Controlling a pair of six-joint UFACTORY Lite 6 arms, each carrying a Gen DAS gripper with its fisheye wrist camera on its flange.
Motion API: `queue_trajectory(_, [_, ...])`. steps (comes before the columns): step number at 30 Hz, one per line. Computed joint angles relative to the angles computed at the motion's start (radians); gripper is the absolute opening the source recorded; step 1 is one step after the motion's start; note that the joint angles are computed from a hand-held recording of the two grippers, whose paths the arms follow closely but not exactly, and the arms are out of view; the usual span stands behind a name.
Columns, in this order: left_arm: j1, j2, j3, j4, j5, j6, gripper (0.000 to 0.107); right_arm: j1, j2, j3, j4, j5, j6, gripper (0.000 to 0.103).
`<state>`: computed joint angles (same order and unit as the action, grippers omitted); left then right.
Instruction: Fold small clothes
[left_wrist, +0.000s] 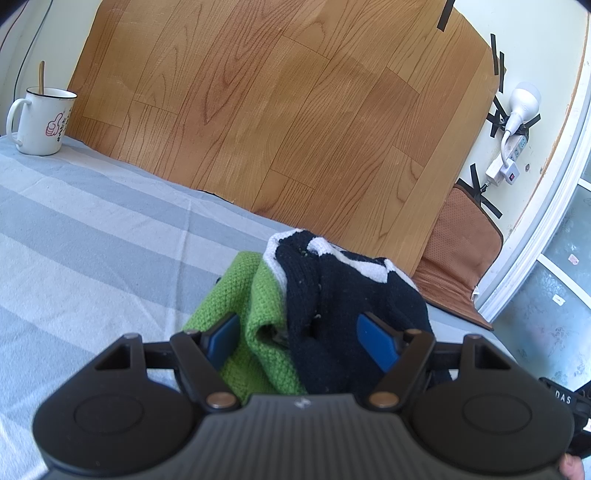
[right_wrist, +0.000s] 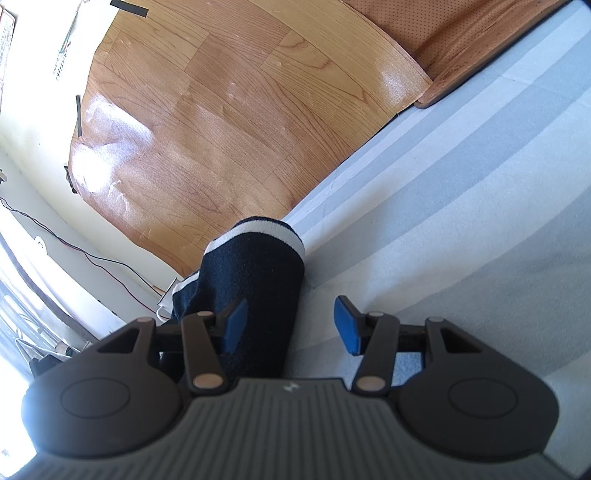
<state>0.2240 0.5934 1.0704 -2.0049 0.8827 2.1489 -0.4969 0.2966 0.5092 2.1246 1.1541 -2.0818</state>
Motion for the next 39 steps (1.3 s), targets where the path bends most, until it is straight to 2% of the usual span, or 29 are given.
queue_trajectory(4, [0.002, 0.003, 0.001, 0.000, 0.006, 0.002, 0.072, -0.001, -0.004, 0.001, -0.005, -0.005, 0.006, 0.056])
queue_trajectory(9, [0.045, -0.007, -0.041, -0.013, 0.131, 0.047, 0.075, -0.047, -0.003, 0.008, -0.071, 0.052, 0.039, 0.067])
queue_trajectory(12, [0.066, 0.002, -0.025, 0.012, 0.160, 0.002, 0.085, -0.065, -0.027, 0.029, -0.120, 0.064, 0.085, 0.080])
queue_trajectory(15, [0.075, -0.010, 0.002, 0.049, 0.129, -0.056, 0.090, -0.044, -0.065, 0.066, -0.180, 0.024, 0.118, 0.084])
queue_trajectory(16, [0.076, -0.018, 0.014, 0.071, 0.109, -0.073, 0.096, -0.032, -0.062, 0.088, -0.206, 0.012, 0.134, 0.086])
queue_trajectory(19, [0.085, -0.035, 0.052, 0.141, 0.069, -0.113, 0.099, 0.018, -0.023, 0.155, -0.258, -0.031, 0.171, 0.086])
queue_trajectory(20, [0.091, -0.036, 0.068, 0.171, 0.068, -0.135, 0.103, 0.038, 0.000, 0.182, -0.268, -0.046, 0.179, 0.086])
queue_trajectory(23, [0.093, -0.020, 0.130, 0.271, 0.045, -0.202, 0.103, 0.091, 0.067, 0.260, -0.276, -0.092, 0.198, 0.086])
queue_trajectory(26, [0.062, 0.007, 0.177, 0.316, -0.062, -0.237, 0.103, 0.130, 0.134, 0.347, -0.294, -0.135, 0.222, 0.086])
queue_trajectory(30, [0.046, 0.132, 0.336, 0.529, -0.043, -0.488, 0.103, 0.195, 0.184, 0.429, -0.297, -0.194, 0.200, 0.087])
queue_trajectory(32, [0.021, 0.168, 0.359, 0.554, -0.064, -0.530, 0.100, 0.243, 0.184, 0.443, -0.277, -0.234, 0.181, 0.085])
queue_trajectory(33, [0.012, 0.154, 0.328, 0.516, -0.078, -0.494, 0.098, 0.272, 0.167, 0.431, -0.239, -0.272, 0.132, 0.079])
queue_trajectory(35, [-0.019, 0.123, 0.284, 0.483, -0.115, -0.470, 0.071, 0.333, 0.111, 0.381, -0.102, -0.364, -0.021, 0.056])
queue_trajectory(37, [-0.041, 0.115, 0.291, 0.483, -0.117, -0.524, 0.060, 0.342, 0.067, 0.322, -0.009, -0.343, -0.138, 0.048])
queue_trajectory(39, [-0.072, 0.098, 0.304, 0.457, -0.128, -0.529, 0.053, 0.340, 0.033, 0.292, 0.078, -0.322, -0.237, 0.046])
